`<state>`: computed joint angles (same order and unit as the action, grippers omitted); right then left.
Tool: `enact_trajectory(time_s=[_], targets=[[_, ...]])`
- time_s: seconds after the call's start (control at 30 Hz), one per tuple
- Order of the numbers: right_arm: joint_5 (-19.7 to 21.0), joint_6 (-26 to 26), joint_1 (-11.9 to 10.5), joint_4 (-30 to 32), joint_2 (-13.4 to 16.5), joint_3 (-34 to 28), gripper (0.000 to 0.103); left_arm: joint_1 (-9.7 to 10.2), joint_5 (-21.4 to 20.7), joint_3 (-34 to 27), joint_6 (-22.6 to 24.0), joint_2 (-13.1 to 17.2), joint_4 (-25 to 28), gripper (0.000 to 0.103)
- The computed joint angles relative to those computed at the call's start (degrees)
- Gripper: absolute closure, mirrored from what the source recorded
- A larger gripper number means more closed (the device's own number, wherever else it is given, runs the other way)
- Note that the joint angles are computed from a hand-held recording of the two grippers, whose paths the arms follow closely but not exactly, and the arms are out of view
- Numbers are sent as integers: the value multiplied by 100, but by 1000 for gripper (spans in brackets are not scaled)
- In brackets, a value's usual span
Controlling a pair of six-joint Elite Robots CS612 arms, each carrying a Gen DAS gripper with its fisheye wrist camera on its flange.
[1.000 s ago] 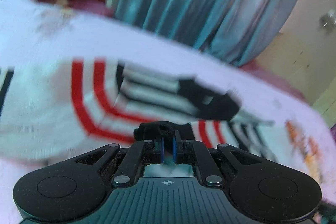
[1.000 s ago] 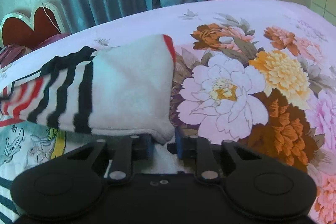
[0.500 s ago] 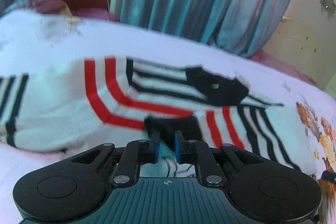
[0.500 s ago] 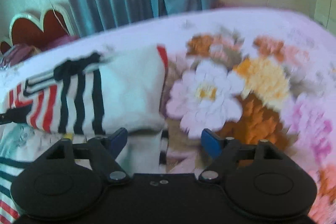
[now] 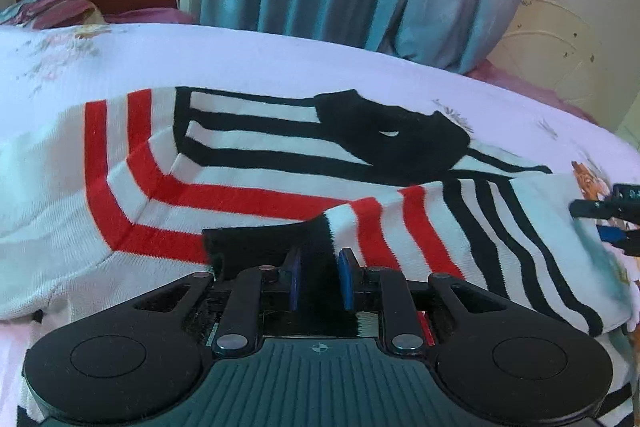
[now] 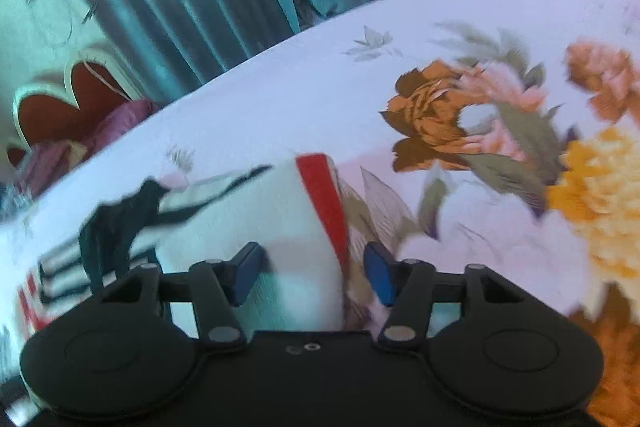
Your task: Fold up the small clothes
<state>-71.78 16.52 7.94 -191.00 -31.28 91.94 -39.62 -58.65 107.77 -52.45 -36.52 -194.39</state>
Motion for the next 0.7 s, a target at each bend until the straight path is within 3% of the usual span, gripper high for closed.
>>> enact_trajectory(time_s=[0.07, 0.17, 0.23, 0.33, 0.37, 0.47, 0.5, 0.53, 0.63, 0.7], targets=[[306, 189, -39, 123, 73, -142, 76, -15, 18, -14, -4, -18, 117, 83], [-144, -283, 76, 2, 40, -120, 94, -39, 80, -32, 60, -28, 215, 83], [-745, -617, 171, -239, 49, -66, 92, -49, 144, -35, 204, 18, 118, 83], [-1018, -1007, 236, -238, 63, -46, 90, -64, 217, -36, 302, 21, 141, 83], [-1220, -1249, 298, -284, 23, -20, 82, -64, 213, -34, 237, -31, 279, 83], [-1668, -1289, 395, -871, -54, 147, 63, -129, 487, 0, 98, -106, 371, 80], [-1581, -1279, 392, -1014, -85, 199, 57, -131, 518, -5, 108, -101, 384, 75], [-1415, -1296, 386, -1151, -116, 268, 48, -105, 442, -22, 54, -109, 505, 58], [-951, -1768, 457, -1038, -166, 321, 61, -59, 365, -56, 10, -64, 567, 54], [-971, -2050, 546, -536, -181, 295, 66, -47, 286, -32, 13, -126, 648, 54]])
